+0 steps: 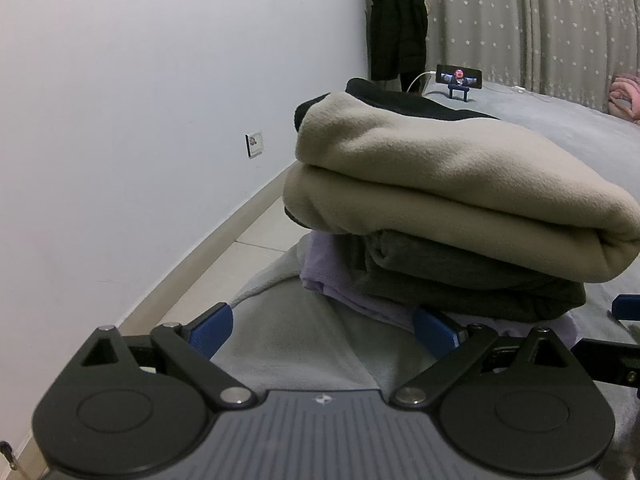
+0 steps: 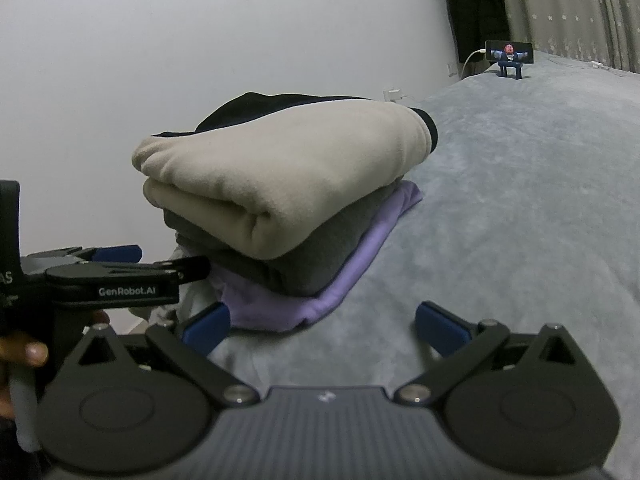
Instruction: Fold clothes
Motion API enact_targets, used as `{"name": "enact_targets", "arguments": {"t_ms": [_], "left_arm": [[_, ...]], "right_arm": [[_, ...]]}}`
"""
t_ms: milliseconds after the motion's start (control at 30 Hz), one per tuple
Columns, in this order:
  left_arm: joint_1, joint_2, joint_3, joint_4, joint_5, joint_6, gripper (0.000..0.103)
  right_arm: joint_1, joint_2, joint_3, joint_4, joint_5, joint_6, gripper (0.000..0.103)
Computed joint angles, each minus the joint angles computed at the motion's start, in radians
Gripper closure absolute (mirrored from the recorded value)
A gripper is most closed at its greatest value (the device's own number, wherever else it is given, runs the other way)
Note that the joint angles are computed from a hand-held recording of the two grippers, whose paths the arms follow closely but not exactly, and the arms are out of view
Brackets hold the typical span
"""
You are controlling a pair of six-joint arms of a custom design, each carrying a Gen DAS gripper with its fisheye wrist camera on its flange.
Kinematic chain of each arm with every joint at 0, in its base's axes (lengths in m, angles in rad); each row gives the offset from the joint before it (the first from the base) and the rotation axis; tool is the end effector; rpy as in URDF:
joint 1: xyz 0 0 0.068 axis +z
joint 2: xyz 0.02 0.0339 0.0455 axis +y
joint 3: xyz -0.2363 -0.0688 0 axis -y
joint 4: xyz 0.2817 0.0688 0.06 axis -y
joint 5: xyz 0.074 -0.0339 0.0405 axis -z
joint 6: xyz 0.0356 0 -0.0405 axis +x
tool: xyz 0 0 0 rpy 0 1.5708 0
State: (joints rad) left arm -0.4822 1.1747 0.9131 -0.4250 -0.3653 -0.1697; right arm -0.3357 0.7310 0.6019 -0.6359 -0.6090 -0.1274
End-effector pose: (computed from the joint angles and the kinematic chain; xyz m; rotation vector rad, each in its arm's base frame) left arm 0.2712 -0.1276 0.2486 0.1521 2.1997 0.0514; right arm 0.2008 -0.0485 0.2230 -0.0641 2.2110 0.4562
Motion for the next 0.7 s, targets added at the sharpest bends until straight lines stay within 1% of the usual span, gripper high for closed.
{"name": "enact_targets", "arguments": {"t_ms": [700], "left_arm": [[0.002,-0.051,-0.026,-0.028,0.004,0.004,0.004]], "right_arm": [[0.000,-0.002,0.000,-0.003,0.008,-0.009,0.000]]}}
